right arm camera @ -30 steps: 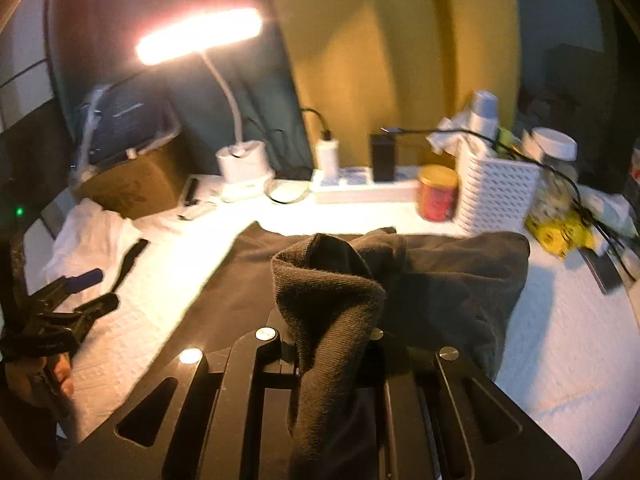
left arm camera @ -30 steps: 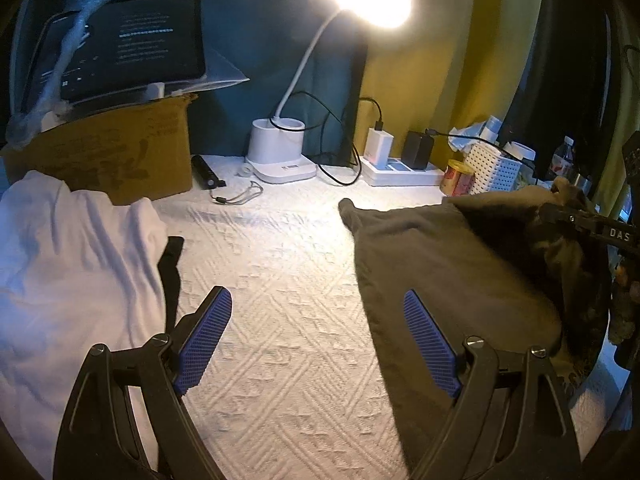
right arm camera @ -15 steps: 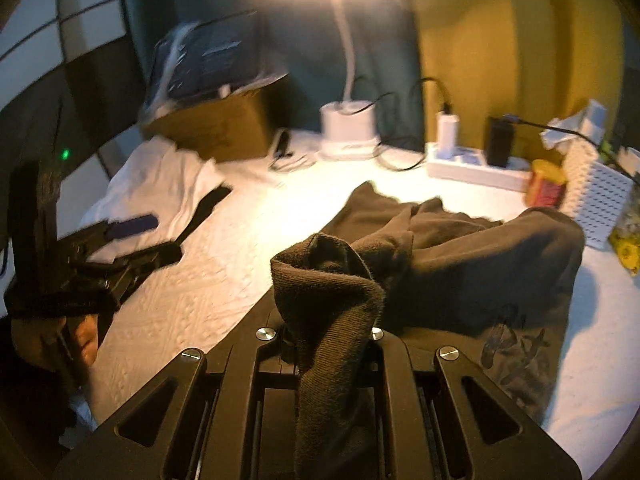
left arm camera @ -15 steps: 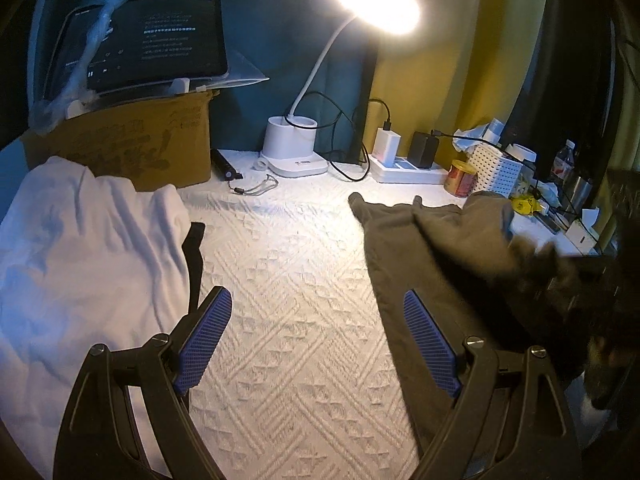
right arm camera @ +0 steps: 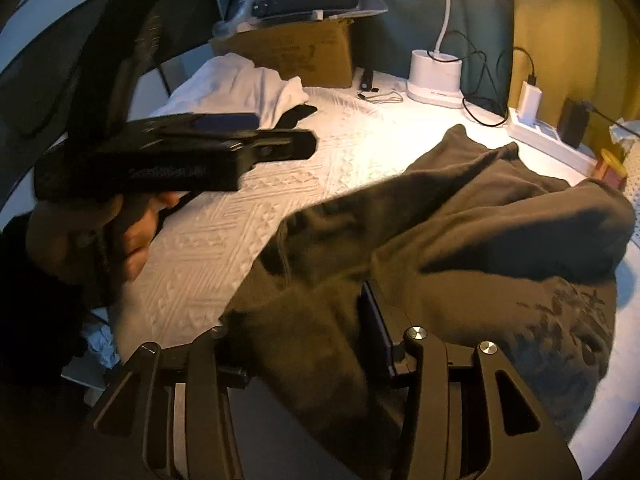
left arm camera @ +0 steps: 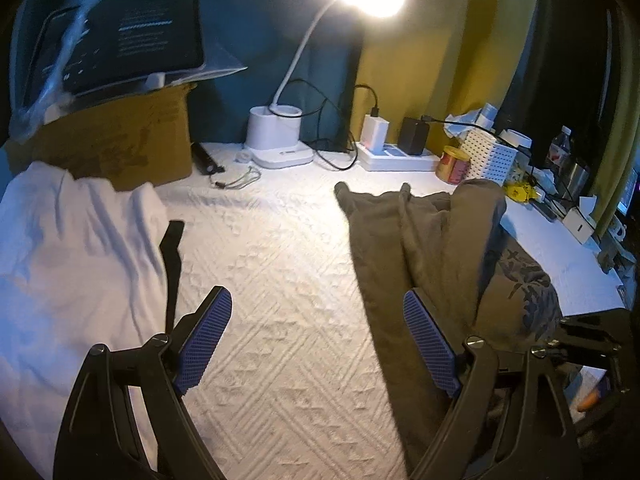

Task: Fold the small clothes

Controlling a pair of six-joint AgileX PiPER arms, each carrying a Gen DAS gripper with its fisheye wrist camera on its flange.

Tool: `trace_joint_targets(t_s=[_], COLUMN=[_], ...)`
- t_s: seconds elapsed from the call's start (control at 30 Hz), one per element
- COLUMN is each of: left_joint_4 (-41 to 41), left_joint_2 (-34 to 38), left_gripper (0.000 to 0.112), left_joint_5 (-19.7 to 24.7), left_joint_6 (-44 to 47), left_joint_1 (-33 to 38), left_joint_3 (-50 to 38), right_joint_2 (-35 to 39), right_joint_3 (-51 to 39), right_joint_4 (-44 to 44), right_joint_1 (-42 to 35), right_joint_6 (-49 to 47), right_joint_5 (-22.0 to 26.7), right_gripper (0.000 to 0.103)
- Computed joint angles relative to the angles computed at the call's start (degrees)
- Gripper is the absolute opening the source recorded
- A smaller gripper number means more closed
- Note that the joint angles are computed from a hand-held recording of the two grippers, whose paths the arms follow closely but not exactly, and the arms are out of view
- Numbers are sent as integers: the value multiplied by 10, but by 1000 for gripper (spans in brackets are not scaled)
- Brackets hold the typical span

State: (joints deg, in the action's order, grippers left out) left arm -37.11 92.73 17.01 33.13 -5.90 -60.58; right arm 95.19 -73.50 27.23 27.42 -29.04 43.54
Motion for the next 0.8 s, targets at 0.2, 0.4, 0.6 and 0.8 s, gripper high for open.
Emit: trace_joint_targets(t_s=[0.2, 0.4, 0.6, 0.8], left_joint_4=[81, 121, 155, 161], left_joint_2=[33, 96, 166, 250], left_gripper=[87, 87, 87, 85], left_joint_5=[24, 69, 105, 146], left_joint_6=[-66, -86, -94, -70], left_joint_1=[-25, -46, -67, -89], left_joint_3=[-68, -170, -268, -363], right_joint_2=[-75, -97, -97, -42], right_joint_3=[37, 40, 28, -1], right_joint_4=[18, 25, 55, 24], right_joint_1=[-44, -126, -200, -245], right_joint_6=[-26, -40, -79, -45], right_joint_5=[10, 11, 17, -7], right_gripper=[50, 51, 51, 51])
